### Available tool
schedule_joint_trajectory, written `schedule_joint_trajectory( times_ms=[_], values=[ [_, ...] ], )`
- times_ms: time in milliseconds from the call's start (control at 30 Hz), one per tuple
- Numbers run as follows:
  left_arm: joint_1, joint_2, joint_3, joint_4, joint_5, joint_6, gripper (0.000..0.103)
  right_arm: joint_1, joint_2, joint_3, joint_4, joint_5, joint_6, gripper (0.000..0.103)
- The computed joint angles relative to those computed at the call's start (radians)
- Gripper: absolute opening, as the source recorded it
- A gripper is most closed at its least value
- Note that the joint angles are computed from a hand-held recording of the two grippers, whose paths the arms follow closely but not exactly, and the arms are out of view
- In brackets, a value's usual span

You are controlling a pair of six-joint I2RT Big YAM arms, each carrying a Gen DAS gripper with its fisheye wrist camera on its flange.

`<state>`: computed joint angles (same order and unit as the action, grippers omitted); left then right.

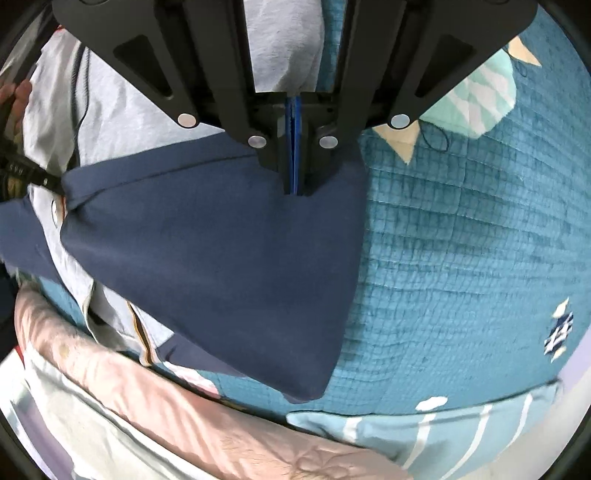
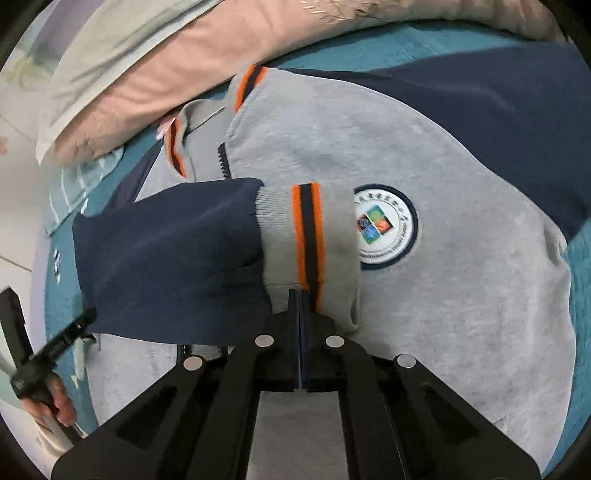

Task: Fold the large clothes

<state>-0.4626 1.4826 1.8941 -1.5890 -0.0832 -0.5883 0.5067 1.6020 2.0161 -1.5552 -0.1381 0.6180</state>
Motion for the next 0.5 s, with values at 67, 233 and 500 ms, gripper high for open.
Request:
schedule_joint_trajectory(
  times_ms=[67,233,500],
  values=[
    [0.007,0.005,0.006,-0.004,0.014,-0.007,0.0,0.006,0.045,0.078,-0.059,0.009,0.002,0.0],
    [-0.022,0.066,0.175,-0.024,-0.048,0.095,0.0,0.076,0.136,0.345,-0.062,0.124,-0.036,0.0],
    [0.036,0.18,0.238,0.193,-0.005,0.184,0.0,0.146,0.219,0.351,0.195,0.21,-0.093,0.0]
  ],
)
